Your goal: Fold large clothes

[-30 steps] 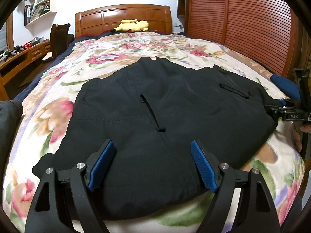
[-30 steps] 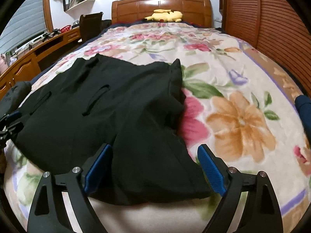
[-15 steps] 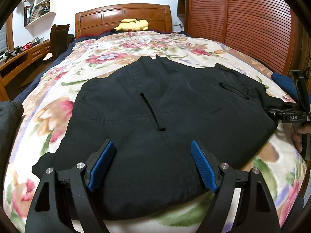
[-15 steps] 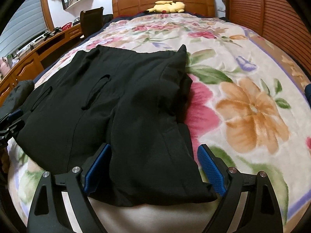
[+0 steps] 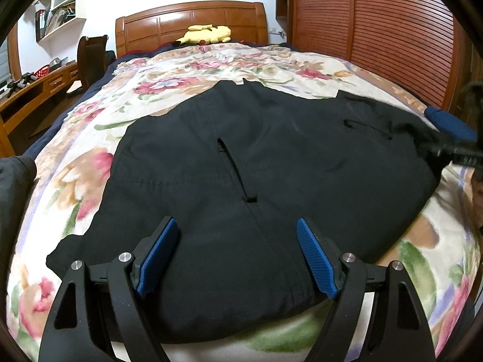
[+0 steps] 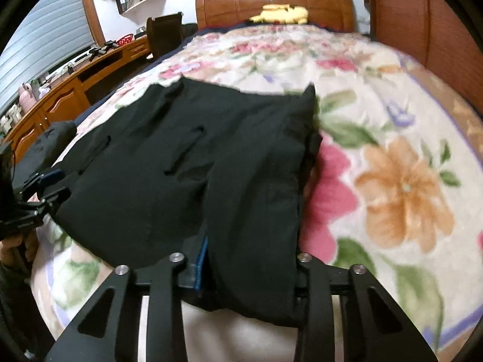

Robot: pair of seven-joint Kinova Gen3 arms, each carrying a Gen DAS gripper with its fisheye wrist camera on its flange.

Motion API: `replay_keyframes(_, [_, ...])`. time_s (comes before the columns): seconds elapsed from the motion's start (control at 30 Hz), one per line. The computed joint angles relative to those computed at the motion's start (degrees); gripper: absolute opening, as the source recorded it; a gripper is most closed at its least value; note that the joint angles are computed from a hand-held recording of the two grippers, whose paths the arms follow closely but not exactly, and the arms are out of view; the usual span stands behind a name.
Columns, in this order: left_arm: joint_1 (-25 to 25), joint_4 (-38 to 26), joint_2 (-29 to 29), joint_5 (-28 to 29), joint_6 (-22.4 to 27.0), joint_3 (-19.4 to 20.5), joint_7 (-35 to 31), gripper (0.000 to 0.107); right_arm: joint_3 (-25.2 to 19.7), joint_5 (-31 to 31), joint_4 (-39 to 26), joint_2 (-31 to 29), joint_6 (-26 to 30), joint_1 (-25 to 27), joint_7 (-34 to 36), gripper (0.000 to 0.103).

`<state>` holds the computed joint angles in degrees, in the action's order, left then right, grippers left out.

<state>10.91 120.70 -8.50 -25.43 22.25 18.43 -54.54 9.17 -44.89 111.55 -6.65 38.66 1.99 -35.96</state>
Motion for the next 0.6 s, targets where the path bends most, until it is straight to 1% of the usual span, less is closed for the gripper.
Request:
replay_keyframes(0.07, [-0.10,-0.28,0.28,-0.64,0.54,0.46,0.65,0.082,-1.37,0.57,1.37,-2.45,-3.92,-0.84,-0.95,0.030])
replay_keyframes(0.13, [0.03,-0.60,0.44,-1.35,1.05,0.80,1.50,0.082,-0.93,-0.11,2.34,-4.64,-6.38,-2.81,-0.68,0.029])
replay_keyframes(0.23, [0.71,-0.42,0.26,-0.81,0.73,-0.17,0.94,0.082,0.57,-1.32,2.88,-7.18,-8.08,-6.27,0.30,0.029])
replay_keyframes(0.33, [1.00,-0.09,-0.14,0.48,0.11,-1.03,-0.29,0.082,0.09,1.11,2.98,-8.92,-9.25,-8.44,-1.12,0.029])
replay_keyframes(0.47, [1.22,1.16,-1.74,3.84,-2.26,-2.76,-3.29,0.082,-1.38,4.84,2.99,-10.22,-11.02,-11.09,-3.96,0.029])
replay_keyframes(0.53, [2.22,2.13,-3.21,7.84,-4.06,-5.26,-6.87,0.082,-1.17,6.35,2.72,-10.56,-11.38,-12.68,-4.73,0.028])
replay_keyframes(0.6, [3.51,2.59,-4.47,11.85,-4.60,-7.88,-11.03,0.082,-1.22,7.72,2.58,-10.37,-12.47,-14.47,-5.54,0.028])
